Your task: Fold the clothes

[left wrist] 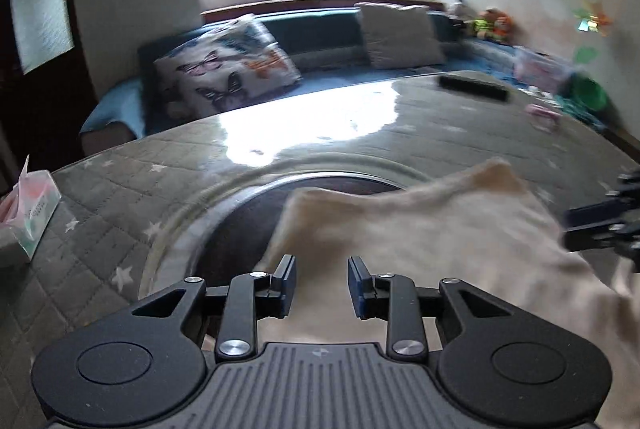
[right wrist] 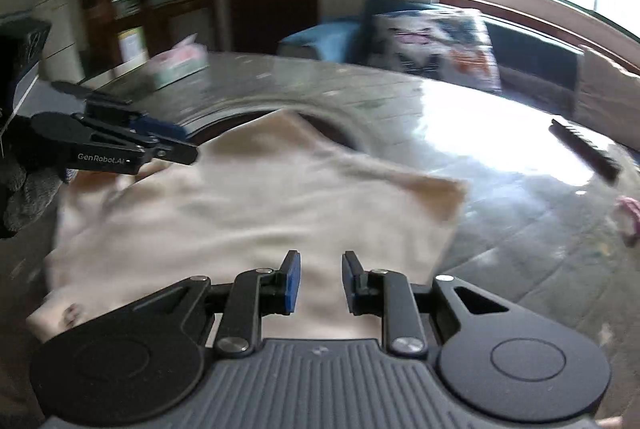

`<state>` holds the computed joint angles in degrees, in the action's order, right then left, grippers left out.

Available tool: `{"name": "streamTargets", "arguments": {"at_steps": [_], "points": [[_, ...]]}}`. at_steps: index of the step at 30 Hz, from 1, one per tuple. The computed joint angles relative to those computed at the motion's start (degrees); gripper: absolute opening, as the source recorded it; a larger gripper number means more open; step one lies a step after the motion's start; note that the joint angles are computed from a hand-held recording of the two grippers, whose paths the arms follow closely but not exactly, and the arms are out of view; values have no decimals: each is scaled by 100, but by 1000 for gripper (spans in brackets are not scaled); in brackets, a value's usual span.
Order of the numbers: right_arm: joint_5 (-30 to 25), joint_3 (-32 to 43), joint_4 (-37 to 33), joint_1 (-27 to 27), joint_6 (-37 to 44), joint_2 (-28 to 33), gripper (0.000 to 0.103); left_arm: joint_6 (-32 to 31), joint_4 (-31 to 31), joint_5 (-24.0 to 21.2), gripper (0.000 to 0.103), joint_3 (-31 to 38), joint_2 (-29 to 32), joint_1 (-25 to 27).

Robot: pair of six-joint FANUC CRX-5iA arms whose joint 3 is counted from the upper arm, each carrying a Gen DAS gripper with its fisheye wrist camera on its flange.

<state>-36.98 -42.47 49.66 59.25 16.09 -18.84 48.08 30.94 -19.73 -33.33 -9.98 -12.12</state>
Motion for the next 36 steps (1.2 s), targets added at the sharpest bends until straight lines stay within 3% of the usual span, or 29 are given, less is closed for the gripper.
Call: {"name": "streamTargets", "arguments": {"at_steps": [4, 6, 7, 8, 10, 12, 14, 16, 19, 21, 24, 26, 28, 29, 31, 33, 36], "points": [[199, 80, 47, -538, -217, 206, 24, 752, -572, -61, 37, 548, 546, 66], [298, 134, -72, -729, -238, 312, 24, 633, -401, -95, 32, 613, 697, 81], [341, 143, -91, -804, -263, 357, 24, 302, -45, -125, 24, 547, 728, 87], [392, 149, -108, -865, -277, 394, 24, -39, 326, -169, 9, 496, 769, 86], [494, 116, -116, -955, -295, 411, 24, -344, 662, -124, 5, 366, 722, 46], [537, 104, -134, -994, -296, 428, 24, -1359, 1668, 192, 4, -81, 486, -153], [571, 80, -70, -1011, -349, 441, 24, -2071, 2235, 311, 5, -368, 247, -372], [597, 72, -58, -1032, -340, 446, 24, -2920, 2879, 5, 7, -586, 88, -479], [595, 82, -57, -1073, -354, 481, 24, -3514, 3019, -566, 12, -689, -32, -424], [602, 88, -70, -1102, -386, 502, 24, -3853, 3334, -446, 31, -832, -151, -540], [620, 76, -25, -1120, -424, 495, 24, -4322, 4075, 61, 39, -1009, -254, -790], [643, 75, 24, -1145, -455, 505, 24, -3973, 3738, 122, 40, -886, -160, -694], [661, 82, 76, -1176, -509, 528, 24, -3534, 3134, -336, 43, -623, 59, -412], [676, 89, 83, -1195, -525, 542, 24, -3305, 2882, -299, 43, -557, 112, -402], [706, 92, 140, -1247, -586, 577, 24, -3745, 3204, -338, 43, -642, 110, -490], [709, 86, 189, -1280, -669, 590, 24, -4254, 3505, -656, 46, -729, 61, -483], [710, 77, 155, -1312, -665, 561, 24, -4651, 3336, -792, 47, -766, 15, -494]]}}
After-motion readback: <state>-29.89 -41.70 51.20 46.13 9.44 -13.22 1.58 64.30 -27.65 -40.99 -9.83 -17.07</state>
